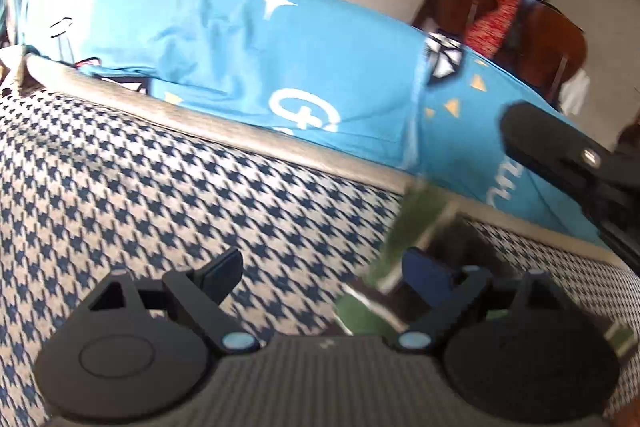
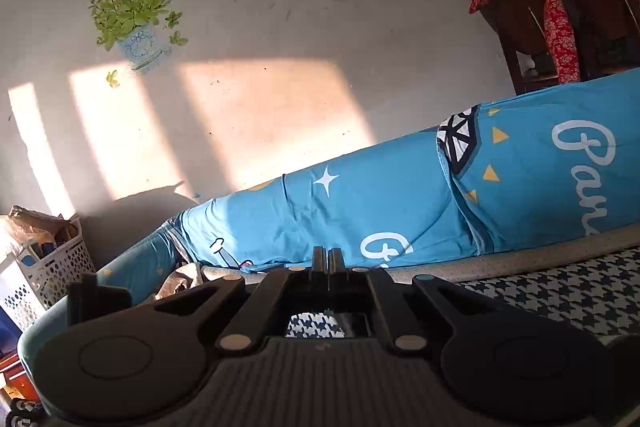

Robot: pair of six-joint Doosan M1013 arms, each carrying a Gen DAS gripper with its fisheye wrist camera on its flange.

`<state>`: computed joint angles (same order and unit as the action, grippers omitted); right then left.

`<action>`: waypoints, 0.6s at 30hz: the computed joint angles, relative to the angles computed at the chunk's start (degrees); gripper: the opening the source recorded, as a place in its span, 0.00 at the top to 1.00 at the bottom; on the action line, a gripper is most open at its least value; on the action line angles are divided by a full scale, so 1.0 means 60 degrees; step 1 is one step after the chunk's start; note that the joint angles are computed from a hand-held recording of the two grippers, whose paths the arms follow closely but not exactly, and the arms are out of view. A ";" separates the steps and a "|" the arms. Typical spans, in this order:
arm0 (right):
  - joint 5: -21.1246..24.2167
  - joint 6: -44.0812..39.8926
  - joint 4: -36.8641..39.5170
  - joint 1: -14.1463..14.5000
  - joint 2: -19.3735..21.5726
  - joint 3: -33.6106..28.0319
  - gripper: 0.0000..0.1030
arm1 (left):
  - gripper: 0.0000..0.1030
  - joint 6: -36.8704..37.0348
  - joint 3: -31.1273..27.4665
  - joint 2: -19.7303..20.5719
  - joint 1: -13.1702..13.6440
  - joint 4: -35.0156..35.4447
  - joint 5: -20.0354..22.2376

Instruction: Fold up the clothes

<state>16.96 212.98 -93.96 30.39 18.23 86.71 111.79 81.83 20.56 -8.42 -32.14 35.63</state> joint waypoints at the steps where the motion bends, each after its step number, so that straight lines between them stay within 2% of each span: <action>1: 0.0025 0.0024 -0.0073 0.0015 0.0046 -0.0061 0.96 | 0.12 -0.0680 -0.0072 0.0031 -0.0073 0.0698 -0.0143; 3: 0.0286 -0.0916 0.0842 0.0058 0.0112 -0.0190 0.96 | 0.12 -0.1510 -0.0188 0.0104 -0.0106 0.1521 -0.0231; 6: 0.0855 -0.2242 0.2370 0.0071 0.0139 -0.0290 0.96 | 0.12 -0.1193 -0.0410 0.0260 0.0082 0.0638 0.0423; 8: 0.1361 -0.3018 0.3288 0.0035 0.0081 -0.0263 0.95 | 0.12 -0.0810 -0.0395 0.0262 0.0097 0.0196 0.0618; 10: 0.1765 -0.3110 0.3595 -0.0029 -0.0046 -0.0113 0.95 | 0.12 -0.0257 -0.0294 0.0205 0.0085 -0.0297 0.0769; 13: 0.2289 -0.3331 0.3890 -0.0112 -0.0266 0.0116 0.95 | 0.07 0.0593 -0.0254 0.0217 0.0114 -0.1256 0.1398; 18: 0.3037 -0.4010 0.4617 -0.0279 -0.0556 0.0460 0.93 | 0.06 0.1382 0.0090 0.0119 -0.0105 -0.1493 0.1821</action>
<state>35.18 188.92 -66.25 28.72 14.90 89.47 120.09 82.37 21.27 -9.05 -41.10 46.55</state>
